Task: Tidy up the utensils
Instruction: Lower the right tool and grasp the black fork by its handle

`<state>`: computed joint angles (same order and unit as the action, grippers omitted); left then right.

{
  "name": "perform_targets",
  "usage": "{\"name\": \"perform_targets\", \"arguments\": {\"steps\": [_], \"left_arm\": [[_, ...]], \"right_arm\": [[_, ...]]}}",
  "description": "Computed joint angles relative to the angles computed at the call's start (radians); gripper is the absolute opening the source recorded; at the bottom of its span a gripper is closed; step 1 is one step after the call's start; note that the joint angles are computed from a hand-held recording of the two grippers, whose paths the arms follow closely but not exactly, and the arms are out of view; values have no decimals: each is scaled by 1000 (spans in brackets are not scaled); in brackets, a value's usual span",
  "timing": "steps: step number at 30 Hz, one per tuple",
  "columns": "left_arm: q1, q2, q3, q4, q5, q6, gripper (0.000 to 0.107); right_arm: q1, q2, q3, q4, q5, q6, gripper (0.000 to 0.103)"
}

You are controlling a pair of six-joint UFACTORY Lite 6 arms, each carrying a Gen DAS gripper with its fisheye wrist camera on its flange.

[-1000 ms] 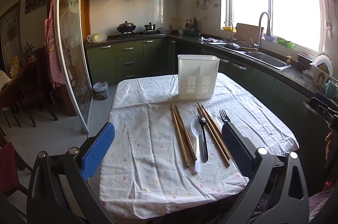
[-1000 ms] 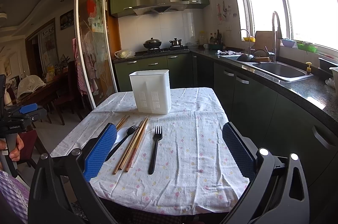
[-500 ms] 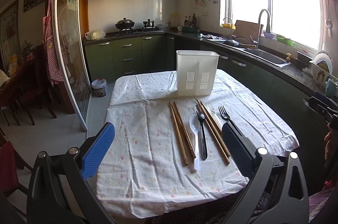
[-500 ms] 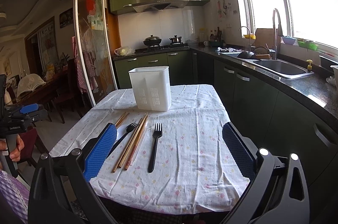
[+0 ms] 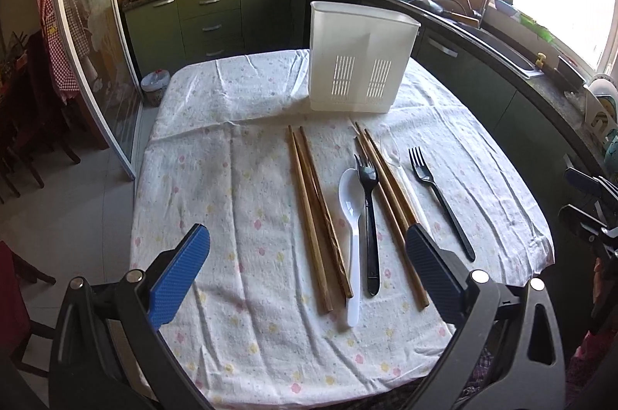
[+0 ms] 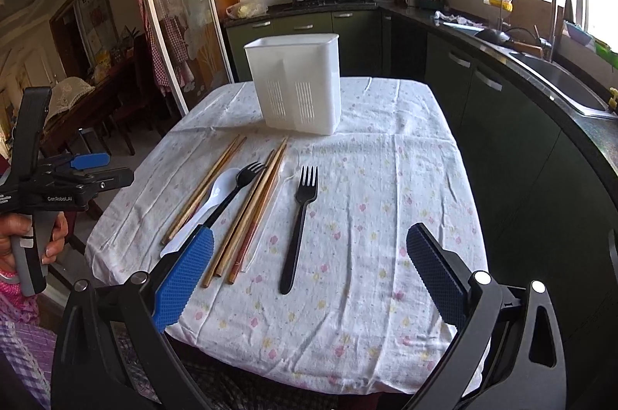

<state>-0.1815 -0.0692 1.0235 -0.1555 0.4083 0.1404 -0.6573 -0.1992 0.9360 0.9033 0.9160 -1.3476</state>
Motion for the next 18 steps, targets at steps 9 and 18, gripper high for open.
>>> {"name": "perform_targets", "arguments": {"steps": [9, 18], "left_arm": [[-87, 429, 404, -93, 205, 48, 91], [-107, 716, 706, -103, 335, -15, 62]], "right_arm": [[53, 102, 72, -33, -50, 72, 98], [21, 117, 69, -56, -40, 59, 98]]}}
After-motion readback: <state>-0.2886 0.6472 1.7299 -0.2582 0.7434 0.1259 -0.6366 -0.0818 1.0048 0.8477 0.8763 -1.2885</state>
